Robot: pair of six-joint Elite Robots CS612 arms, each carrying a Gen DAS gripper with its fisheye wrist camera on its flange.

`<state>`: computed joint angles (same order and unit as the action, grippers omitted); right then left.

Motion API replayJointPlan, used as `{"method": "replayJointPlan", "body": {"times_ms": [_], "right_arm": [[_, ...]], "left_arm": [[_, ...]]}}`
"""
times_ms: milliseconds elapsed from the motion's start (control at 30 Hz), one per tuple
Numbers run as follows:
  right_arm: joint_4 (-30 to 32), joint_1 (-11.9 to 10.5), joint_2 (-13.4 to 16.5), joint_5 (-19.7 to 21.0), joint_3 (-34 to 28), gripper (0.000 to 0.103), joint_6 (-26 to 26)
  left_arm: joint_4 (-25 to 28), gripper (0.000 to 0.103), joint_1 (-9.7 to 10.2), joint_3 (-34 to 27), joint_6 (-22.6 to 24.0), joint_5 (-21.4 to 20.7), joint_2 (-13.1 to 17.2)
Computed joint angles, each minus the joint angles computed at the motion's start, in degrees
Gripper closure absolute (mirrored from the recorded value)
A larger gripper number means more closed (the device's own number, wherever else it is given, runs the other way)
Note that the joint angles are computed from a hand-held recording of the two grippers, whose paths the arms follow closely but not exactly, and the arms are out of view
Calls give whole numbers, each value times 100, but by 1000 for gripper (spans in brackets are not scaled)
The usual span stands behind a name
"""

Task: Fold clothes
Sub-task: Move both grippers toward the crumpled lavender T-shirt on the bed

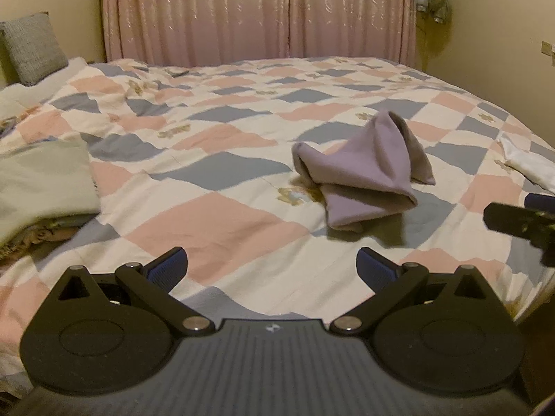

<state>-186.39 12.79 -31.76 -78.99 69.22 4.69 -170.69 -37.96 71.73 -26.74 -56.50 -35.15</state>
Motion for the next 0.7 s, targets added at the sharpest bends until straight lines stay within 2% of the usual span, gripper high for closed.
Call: {"method": "replayJointPlan", "body": {"times_ms": [367, 533, 700], "right_arm": [[37, 103, 226, 32, -352, 0, -183], [188, 211, 295, -241, -521, 0, -205], [358, 285, 271, -454, -536, 0, -47]], "left_arm": [[-406, 1, -4, 490, 467, 364, -315], [-749, 1, 25, 728, 801, 419, -449], [-904, 1, 55, 822, 969, 254, -492]]}}
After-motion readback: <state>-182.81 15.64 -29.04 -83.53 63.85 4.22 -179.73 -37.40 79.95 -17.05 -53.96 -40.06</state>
